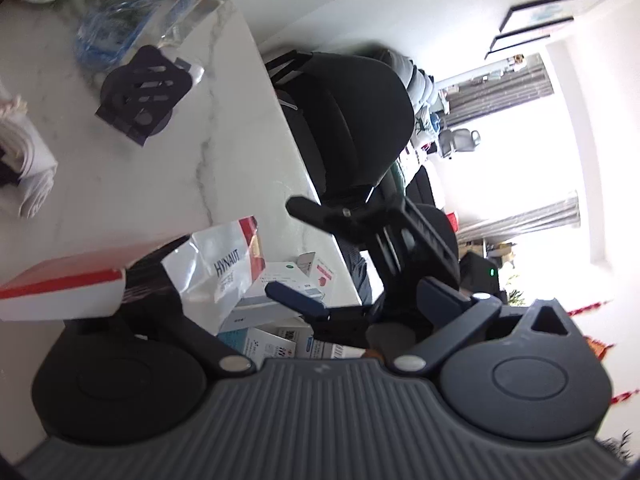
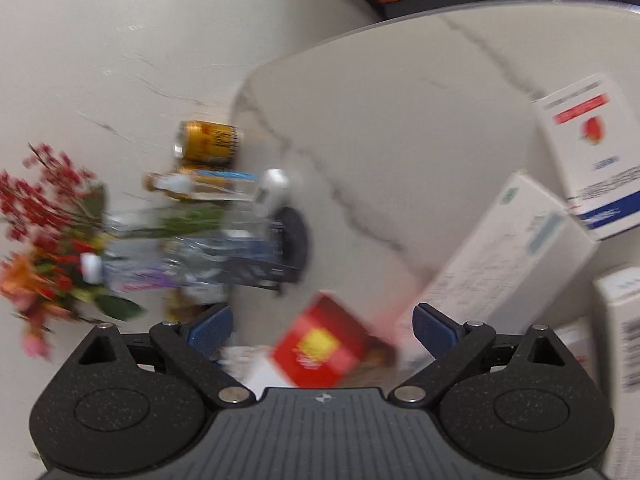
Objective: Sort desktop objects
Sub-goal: 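Close the right gripper on the red-and-white box while the left gripper releases it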
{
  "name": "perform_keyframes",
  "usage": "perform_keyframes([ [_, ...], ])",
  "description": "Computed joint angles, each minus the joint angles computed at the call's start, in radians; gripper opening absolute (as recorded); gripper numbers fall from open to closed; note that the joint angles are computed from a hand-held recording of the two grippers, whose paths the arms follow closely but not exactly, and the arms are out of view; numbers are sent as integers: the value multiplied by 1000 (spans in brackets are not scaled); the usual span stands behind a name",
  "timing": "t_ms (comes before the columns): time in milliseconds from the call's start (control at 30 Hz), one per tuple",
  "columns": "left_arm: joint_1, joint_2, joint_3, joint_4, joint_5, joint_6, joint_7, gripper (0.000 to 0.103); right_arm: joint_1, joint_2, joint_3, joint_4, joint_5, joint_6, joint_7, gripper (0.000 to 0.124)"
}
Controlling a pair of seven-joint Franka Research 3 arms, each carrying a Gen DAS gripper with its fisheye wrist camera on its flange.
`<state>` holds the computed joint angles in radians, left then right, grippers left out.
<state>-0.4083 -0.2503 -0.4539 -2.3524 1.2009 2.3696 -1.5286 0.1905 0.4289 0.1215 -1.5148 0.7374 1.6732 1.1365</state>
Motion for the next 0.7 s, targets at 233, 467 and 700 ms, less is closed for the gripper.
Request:
perform_keyframes([
  [233,-29,7,-43,1,21,-56,-117,103,-17,-132,-25,-152,-17,-13,-75,97],
  [467,-94,62,-62,23,101,-151,-266,103,-23,-177,-41,-220,53,-97,-46,96],
  [700,-151,79,-56,24,112,-200,-290,103,-14,-215,-58,-312,46,-107,36,87],
])
